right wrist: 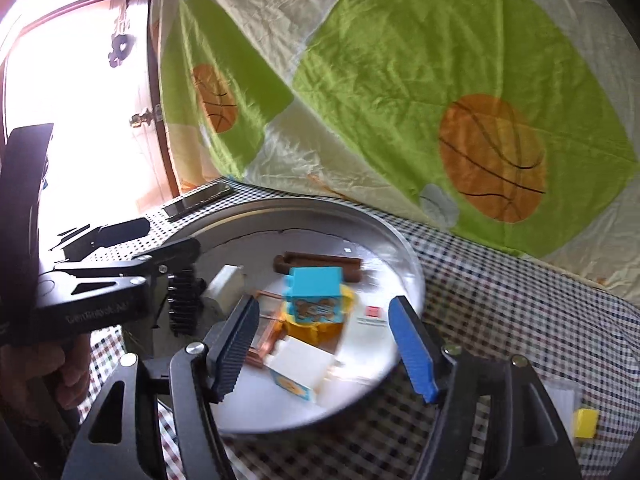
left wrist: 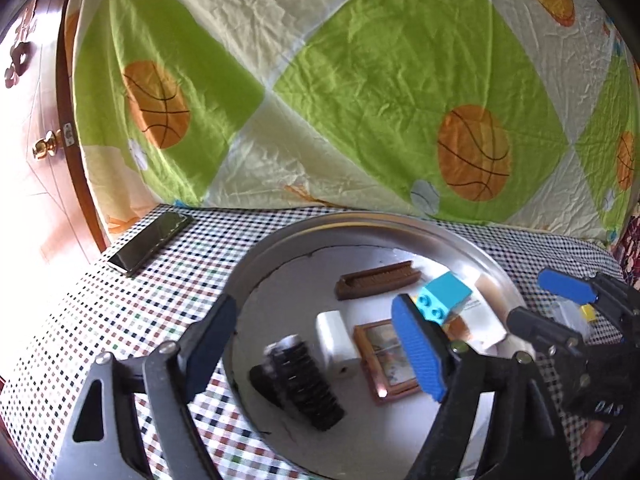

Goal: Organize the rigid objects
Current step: 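Withdraw both grippers from the tin toward the clear box and yellow block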

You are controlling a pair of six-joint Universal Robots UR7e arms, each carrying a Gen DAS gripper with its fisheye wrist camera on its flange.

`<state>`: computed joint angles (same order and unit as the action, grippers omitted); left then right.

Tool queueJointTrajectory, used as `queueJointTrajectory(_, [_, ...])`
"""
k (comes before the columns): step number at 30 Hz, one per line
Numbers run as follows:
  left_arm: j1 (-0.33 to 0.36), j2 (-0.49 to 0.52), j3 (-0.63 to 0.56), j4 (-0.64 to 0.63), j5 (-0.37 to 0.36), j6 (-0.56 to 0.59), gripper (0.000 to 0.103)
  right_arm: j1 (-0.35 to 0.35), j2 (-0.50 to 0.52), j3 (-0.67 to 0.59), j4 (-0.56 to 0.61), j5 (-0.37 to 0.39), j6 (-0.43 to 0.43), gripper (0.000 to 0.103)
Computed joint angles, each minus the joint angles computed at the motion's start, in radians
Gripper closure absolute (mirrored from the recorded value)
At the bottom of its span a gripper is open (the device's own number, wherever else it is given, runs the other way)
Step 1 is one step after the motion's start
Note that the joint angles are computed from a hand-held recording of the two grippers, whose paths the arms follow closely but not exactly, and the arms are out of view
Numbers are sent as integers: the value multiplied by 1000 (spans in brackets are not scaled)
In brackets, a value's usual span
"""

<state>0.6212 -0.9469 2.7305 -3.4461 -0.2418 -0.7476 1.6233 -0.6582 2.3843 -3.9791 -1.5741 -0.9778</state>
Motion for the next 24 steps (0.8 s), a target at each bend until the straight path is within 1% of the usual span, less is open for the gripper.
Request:
queueJointTrajectory(3, [-32, 35, -23, 5, -13, 5, 22, -46, -55, 24, -17, 1, -8, 33])
queueJointTrajectory(6, [-78, 95, -62, -10, -38, 29, 22, -104, -118, 45, -23, 28, 0, 33])
queueJointTrajectory(9, [-110, 162, -111, -46, -67, 80, 14, -175, -174, 58, -47, 57, 25, 33])
queueJointTrajectory(11, [-123, 229, -169, -92, -103, 151, 12, -221, -193, 58, -91, 60, 34, 33])
queueJointTrajectory(12, [-124, 246, -189, -94, -116, 167, 11, -239, -197, 55, -107, 61, 41, 33])
queueJointTrajectory(15, [-110, 322, -282, -112, -178, 241, 11, -301, -234, 35, -99, 70, 93, 33])
queueJointTrajectory(18, [-73, 373, -384, -73, -259, 275, 11, -352, -267, 16, -54, 96, 147, 33])
queueJointTrajectory(19, [-60, 389, -417, -53, -285, 279, 11, -363, -267, 2, -50, 87, 162, 33])
queueJointTrajectory(20, [-42, 405, -461, -13, -315, 276, 11, -368, -265, -12, -47, 62, 172, 33])
queueJointTrajectory(22, [-26, 428, -509, 26, -355, 280, 11, -364, -263, -36, -39, 3, 196, 33])
queueJointTrajectory(24, [-8, 463, -568, 62, -378, 299, 11, -379, -280, -43, -25, 7, 227, 33])
